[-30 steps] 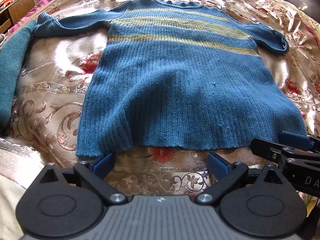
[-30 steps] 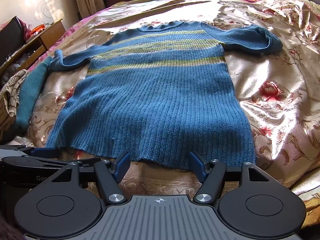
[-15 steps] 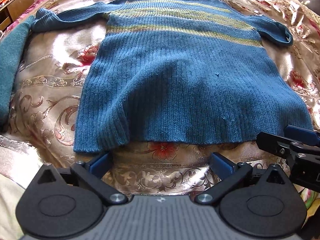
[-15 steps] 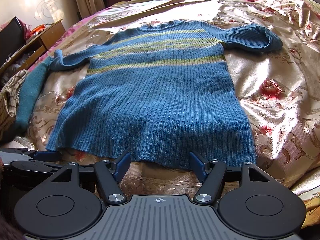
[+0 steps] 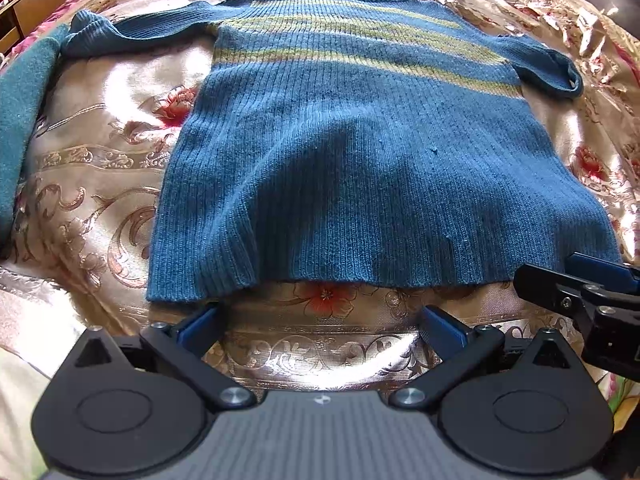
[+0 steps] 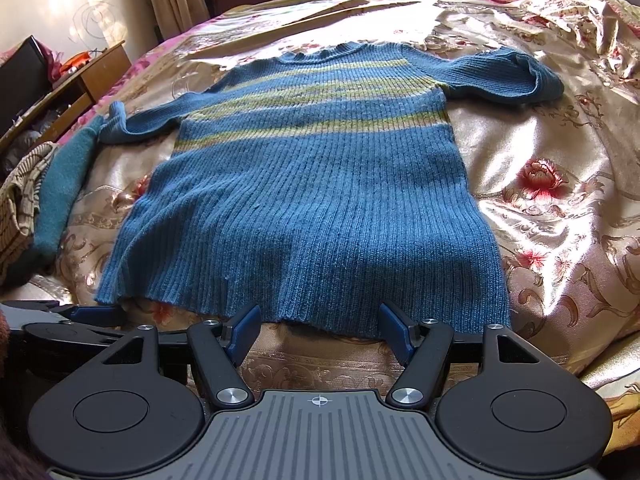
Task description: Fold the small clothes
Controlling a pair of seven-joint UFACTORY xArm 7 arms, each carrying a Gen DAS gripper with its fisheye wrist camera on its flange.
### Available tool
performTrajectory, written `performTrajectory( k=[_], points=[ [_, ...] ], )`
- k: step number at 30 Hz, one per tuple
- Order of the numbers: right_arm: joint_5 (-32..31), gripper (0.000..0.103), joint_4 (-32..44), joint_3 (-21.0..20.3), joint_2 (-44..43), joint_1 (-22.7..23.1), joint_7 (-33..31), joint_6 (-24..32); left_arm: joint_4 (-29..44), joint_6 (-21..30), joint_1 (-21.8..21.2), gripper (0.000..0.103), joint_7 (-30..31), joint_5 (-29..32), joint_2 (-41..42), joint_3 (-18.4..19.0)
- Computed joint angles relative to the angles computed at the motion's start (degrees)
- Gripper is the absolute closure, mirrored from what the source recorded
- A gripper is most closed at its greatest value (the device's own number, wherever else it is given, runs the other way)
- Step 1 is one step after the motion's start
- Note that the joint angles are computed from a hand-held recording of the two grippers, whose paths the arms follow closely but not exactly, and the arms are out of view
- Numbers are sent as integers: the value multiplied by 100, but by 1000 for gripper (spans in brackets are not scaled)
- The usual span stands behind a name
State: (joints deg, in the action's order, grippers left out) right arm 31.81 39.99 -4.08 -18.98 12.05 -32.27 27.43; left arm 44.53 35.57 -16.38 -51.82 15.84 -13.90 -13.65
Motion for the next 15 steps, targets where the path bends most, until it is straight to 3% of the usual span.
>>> performTrajectory(
  k=[5, 15],
  points=[
    [-40, 36, -4, 6, -64, -21, 51, 29, -35, 94, 20, 0, -169, 92, -156, -74],
    [-443, 36, -143, 94, -178, -91, 297, -207, -127, 174, 214, 0, -798, 981, -508, -426]
  ],
)
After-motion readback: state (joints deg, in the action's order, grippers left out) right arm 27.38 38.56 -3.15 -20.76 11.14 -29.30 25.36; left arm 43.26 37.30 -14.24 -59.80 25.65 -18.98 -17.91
